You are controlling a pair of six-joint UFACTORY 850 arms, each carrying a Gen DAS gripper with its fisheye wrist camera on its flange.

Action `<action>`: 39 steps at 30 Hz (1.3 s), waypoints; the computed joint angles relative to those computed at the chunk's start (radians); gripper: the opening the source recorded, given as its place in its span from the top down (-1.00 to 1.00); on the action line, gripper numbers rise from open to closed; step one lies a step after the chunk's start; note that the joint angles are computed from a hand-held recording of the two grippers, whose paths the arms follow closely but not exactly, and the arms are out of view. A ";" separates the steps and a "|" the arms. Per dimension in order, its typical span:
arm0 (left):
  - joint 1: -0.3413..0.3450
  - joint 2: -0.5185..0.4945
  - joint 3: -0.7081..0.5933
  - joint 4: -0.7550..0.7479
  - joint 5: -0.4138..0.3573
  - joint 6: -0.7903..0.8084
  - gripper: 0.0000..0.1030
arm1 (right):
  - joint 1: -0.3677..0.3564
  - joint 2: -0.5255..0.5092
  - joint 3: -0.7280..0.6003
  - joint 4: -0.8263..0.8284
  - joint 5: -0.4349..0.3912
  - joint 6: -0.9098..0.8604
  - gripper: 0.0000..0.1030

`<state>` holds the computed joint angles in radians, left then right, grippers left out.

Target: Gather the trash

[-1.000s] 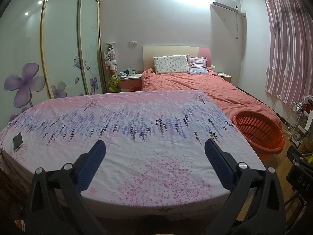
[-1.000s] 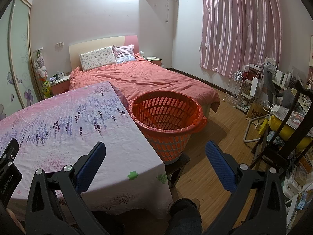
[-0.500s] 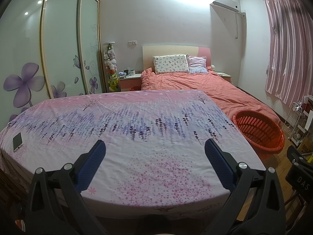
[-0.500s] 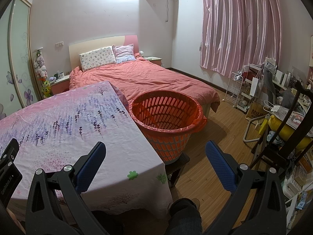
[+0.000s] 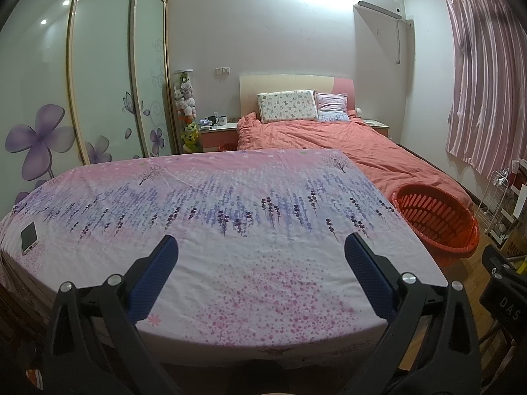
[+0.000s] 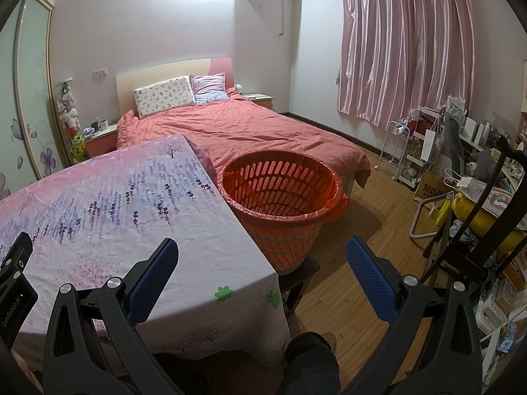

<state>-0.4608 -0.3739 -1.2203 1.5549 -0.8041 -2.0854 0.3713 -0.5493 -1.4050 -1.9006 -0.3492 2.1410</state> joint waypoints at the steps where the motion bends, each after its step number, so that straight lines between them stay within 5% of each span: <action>1: 0.002 0.001 0.000 0.001 0.002 0.001 -0.92 | 0.000 0.000 0.002 -0.005 -0.001 0.004 -0.96; 39: 0.000 -0.006 0.009 -0.004 0.008 -0.007 -0.92 | 0.003 -0.002 -0.004 0.019 0.000 -0.022 -0.96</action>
